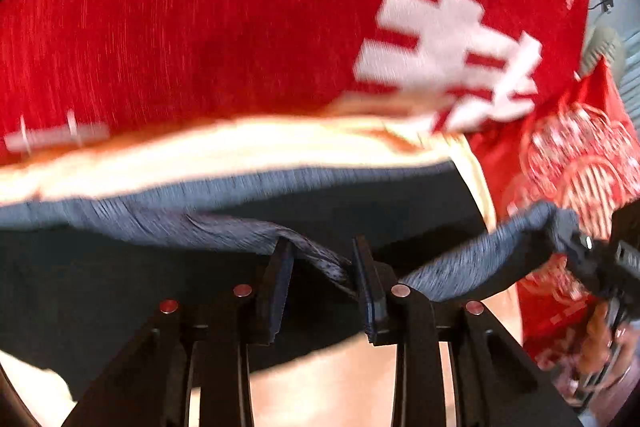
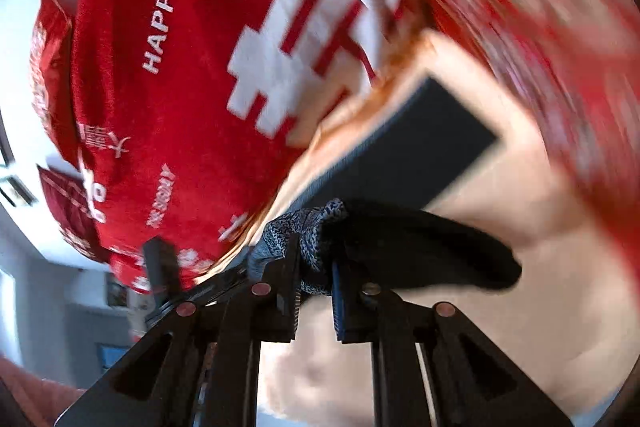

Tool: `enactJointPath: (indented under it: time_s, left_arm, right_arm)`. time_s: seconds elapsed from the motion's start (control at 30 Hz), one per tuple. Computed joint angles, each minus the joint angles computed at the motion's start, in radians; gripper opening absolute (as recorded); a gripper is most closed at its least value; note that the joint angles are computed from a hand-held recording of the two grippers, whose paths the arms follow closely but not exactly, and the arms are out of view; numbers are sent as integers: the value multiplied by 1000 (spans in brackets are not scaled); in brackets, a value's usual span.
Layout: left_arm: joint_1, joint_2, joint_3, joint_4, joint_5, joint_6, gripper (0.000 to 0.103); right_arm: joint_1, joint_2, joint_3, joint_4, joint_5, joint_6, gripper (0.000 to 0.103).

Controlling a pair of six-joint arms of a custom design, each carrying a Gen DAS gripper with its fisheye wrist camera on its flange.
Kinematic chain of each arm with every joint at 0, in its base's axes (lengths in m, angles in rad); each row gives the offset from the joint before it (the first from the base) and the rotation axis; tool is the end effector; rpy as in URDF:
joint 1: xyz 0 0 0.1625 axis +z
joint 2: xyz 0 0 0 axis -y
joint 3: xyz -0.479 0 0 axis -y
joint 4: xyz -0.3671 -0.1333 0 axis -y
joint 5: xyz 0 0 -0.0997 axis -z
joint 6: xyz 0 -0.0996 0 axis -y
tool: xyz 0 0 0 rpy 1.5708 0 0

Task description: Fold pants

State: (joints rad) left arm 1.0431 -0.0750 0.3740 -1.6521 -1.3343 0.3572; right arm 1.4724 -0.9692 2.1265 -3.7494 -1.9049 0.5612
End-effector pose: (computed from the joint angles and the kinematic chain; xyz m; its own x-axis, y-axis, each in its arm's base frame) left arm -0.3203 -0.8607 -0.0258 -0.5911 0.7945 -0.1388 0.7454 0.6039 0.2823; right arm 0.0460 -0.5581 0.2571 -0.7454 0.5908 -0.3089 0.5292 0.2425 -0.8131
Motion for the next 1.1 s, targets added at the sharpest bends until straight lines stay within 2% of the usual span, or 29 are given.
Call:
enactJointPath:
  time_s: [0.03,0.07,0.1,0.13,0.17,0.2,0.23,0.3,0.37,0.47,0.57,0.63,0.7,0.77,0.8,0.83,0.87,0.97,1.0,1.07,1.1]
  left_arm:
    - [-7,7,-5,-30,24,13,47]
    - [-10,4,3,-65,46,24,70]
    - [-12,-14,51,-141,75,39,77]
    - [-12,-19,65,-181,92,48,78]
    - [-9,-15,54,-179,114,52,78]
    - [-5,2,18,-145,139,43,78]
    - [1,19,-19,-116,161,32,78]
    - [13,40,-49,-84,225,5,78]
    - [25,48,-42,-88,295,-8,78]
    - [40,57,-29,-87,370,-38,78]
    - [54,67,-40,-56,407,-69,78]
    - [60,59,-17,-68,419,-65,78]
    - [61,43,24,-111,416,-43,78]
    - [61,41,31,-121,423,-29,78]
    - [60,46,23,-115,425,-28,78]
    - [58,49,19,-111,426,-29,78]
    - [57,52,11,-105,426,-30,78]
    - [59,54,7,-102,426,-32,80]
    - [61,38,47,-124,423,-31,80]
    - [61,28,69,-140,431,-17,80]
    - [59,36,53,-129,441,-13,80]
  right_arm:
    - [-16,-18,-30,65,-9,-30,14]
    - [-27,-33,-63,132,-23,-51,14]
    - [-40,-39,-109,210,-38,-69,14]
    - [-50,-41,-142,268,-51,-83,18]
    - [-57,-39,-180,338,-78,-89,18]
    - [-64,-41,-203,406,-104,-92,23]
    - [-66,-39,-228,465,-130,-96,42]
    - [-49,-26,-259,508,-208,-115,71]
    - [-29,-20,-259,505,-238,-128,71]
    - [-3,-12,-218,524,-284,-52,71]
    - [-23,4,-173,543,-296,51,65]
    - [-57,14,-146,521,-260,114,49]
    - [-89,28,-129,465,-235,155,47]
    - [-107,45,-128,396,-225,156,45]
    - [-110,49,-134,387,-224,149,38]
    - [-112,50,-143,392,-227,140,13]
    - [-109,47,-150,403,-232,132,8]
    - [-72,35,-151,436,-290,81,8]
    - [-68,32,-148,457,-299,83,8]
    - [-88,27,-120,478,-276,92,9]
    - [-106,29,-103,451,-238,86,10]
